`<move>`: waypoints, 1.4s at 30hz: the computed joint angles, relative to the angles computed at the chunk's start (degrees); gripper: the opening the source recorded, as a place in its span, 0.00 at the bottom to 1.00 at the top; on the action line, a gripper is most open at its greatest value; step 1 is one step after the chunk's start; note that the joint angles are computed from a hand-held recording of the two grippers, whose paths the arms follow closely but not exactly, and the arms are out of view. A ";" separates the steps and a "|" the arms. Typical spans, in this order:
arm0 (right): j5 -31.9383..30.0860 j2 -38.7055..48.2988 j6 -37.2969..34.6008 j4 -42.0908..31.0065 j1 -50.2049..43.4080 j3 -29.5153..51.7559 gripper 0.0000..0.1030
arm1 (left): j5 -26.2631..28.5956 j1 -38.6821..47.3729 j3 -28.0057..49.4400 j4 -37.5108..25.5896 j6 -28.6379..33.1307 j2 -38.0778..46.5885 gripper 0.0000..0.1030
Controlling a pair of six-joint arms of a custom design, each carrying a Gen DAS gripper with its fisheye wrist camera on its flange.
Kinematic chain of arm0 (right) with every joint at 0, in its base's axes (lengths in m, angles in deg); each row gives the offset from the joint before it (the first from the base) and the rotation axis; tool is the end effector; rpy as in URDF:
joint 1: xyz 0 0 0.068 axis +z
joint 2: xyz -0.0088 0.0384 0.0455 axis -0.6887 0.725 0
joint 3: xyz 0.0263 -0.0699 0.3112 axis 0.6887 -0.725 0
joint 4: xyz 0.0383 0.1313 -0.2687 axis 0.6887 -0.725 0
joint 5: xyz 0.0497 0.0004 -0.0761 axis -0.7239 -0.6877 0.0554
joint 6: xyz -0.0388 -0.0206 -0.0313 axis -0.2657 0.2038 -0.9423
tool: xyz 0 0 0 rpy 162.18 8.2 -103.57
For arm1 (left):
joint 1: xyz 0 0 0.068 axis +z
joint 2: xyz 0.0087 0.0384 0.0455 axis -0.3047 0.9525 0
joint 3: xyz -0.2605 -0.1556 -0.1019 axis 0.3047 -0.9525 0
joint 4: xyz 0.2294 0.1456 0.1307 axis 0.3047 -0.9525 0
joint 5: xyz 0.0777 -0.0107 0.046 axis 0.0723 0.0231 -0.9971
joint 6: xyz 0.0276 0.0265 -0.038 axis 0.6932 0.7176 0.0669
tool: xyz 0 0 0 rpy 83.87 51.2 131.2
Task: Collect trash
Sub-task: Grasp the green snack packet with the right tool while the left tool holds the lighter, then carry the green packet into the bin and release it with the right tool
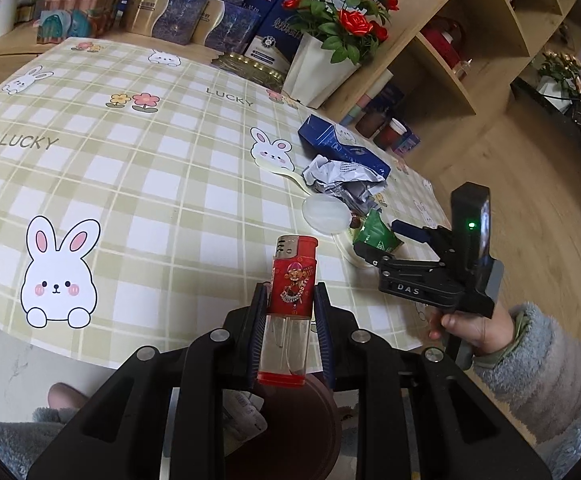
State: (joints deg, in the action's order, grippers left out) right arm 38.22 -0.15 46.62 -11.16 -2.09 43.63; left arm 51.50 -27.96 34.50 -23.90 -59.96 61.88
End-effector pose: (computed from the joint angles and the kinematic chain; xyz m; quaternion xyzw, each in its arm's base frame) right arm 0.2433 0.1994 0.2186 -0.2029 0.9331 -0.0295 0.2953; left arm 0.1522 -0.0417 0.2433 0.0022 0.9140 -0.2733 0.2999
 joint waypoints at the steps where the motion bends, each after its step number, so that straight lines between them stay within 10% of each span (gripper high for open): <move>1: -0.35 -0.19 -0.36 -0.14 -0.27 -0.30 0.79 | -0.03 -0.11 -0.05 -0.38 -0.04 -0.61 0.23; 7: -3.12 -1.60 -1.94 -0.94 -2.22 -2.13 0.68 | -0.44 -3.12 -0.05 0.60 -1.62 -0.73 0.22; 12: -4.88 -4.59 0.91 -0.72 -2.90 -3.60 0.34 | -1.32 -5.40 0.16 0.99 -3.18 -0.94 0.22; 42: -9.18 -25.22 30.67 -4.29 22.46 -13.14 0.30 | -11.86 -17.31 1.55 -12.49 -11.84 -18.22 0.22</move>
